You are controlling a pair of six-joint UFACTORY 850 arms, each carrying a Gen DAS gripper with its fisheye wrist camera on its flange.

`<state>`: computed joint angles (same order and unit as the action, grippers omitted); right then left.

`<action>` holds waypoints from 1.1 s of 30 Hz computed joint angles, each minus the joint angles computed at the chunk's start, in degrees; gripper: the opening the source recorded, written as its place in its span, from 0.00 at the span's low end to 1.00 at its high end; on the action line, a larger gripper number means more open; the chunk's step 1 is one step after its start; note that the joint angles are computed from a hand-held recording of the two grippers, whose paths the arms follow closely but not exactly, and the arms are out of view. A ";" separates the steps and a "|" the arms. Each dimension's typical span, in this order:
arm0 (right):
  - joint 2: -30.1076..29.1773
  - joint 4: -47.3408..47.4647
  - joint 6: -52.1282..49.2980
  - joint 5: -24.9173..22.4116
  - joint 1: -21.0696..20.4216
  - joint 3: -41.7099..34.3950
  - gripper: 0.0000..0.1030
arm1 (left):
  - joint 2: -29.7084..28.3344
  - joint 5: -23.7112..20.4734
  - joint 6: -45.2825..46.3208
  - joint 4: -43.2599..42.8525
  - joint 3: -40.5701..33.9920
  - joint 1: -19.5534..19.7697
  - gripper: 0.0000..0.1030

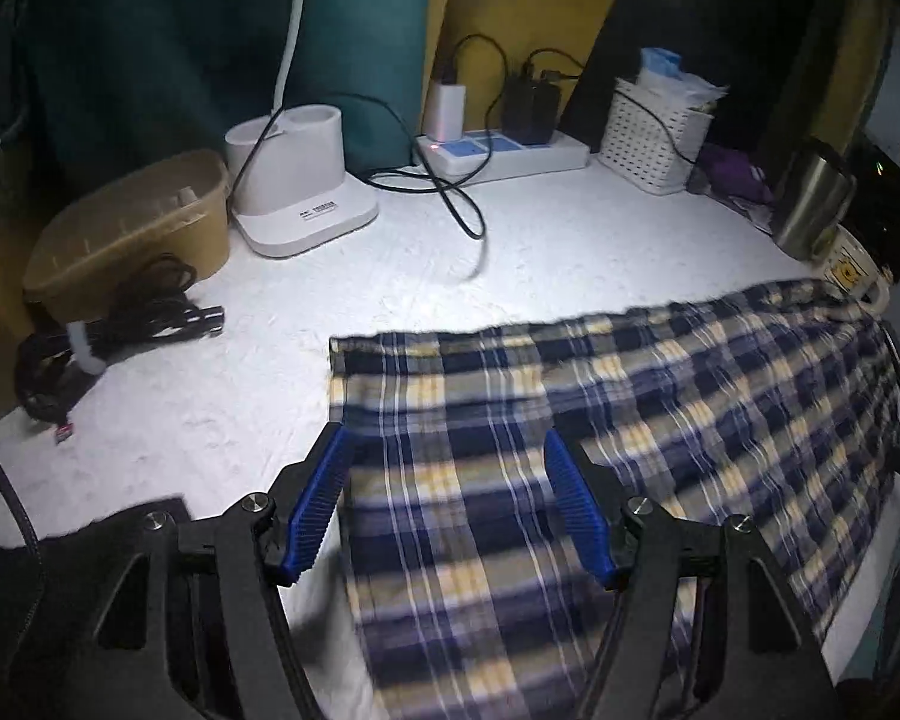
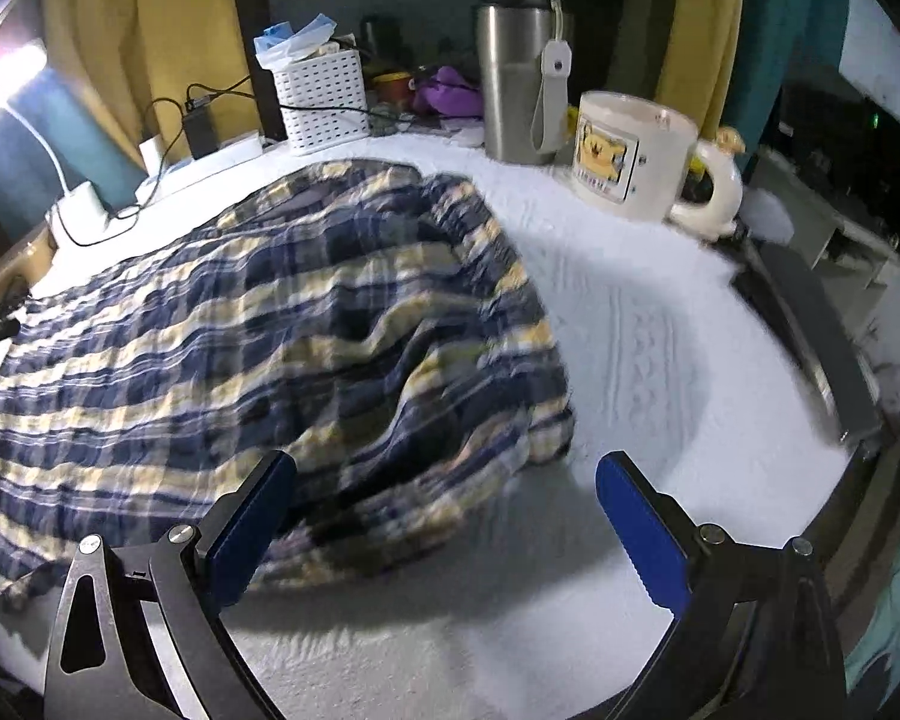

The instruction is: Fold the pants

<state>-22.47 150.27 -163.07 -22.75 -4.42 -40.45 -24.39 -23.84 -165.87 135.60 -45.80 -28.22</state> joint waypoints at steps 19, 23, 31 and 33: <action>-5.56 -34.90 37.46 -6.92 -3.22 -7.43 1.00 | 3.07 0.79 5.14 -15.57 5.58 -4.42 0.65; -4.63 -38.60 40.93 -7.29 -3.41 -6.52 1.00 | 3.05 0.91 7.90 -17.89 4.87 -4.86 0.65; -2.16 -37.51 39.66 -8.17 -3.63 -2.37 1.00 | 2.58 1.41 10.04 -17.19 3.46 -4.68 0.65; -2.41 -37.20 39.87 -9.12 -3.59 -2.41 1.00 | 2.72 1.54 10.26 -16.68 3.47 -4.70 0.65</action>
<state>-24.89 113.07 -123.21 -31.87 -8.00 -42.87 -21.67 -22.29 -155.61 118.92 -42.33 -32.92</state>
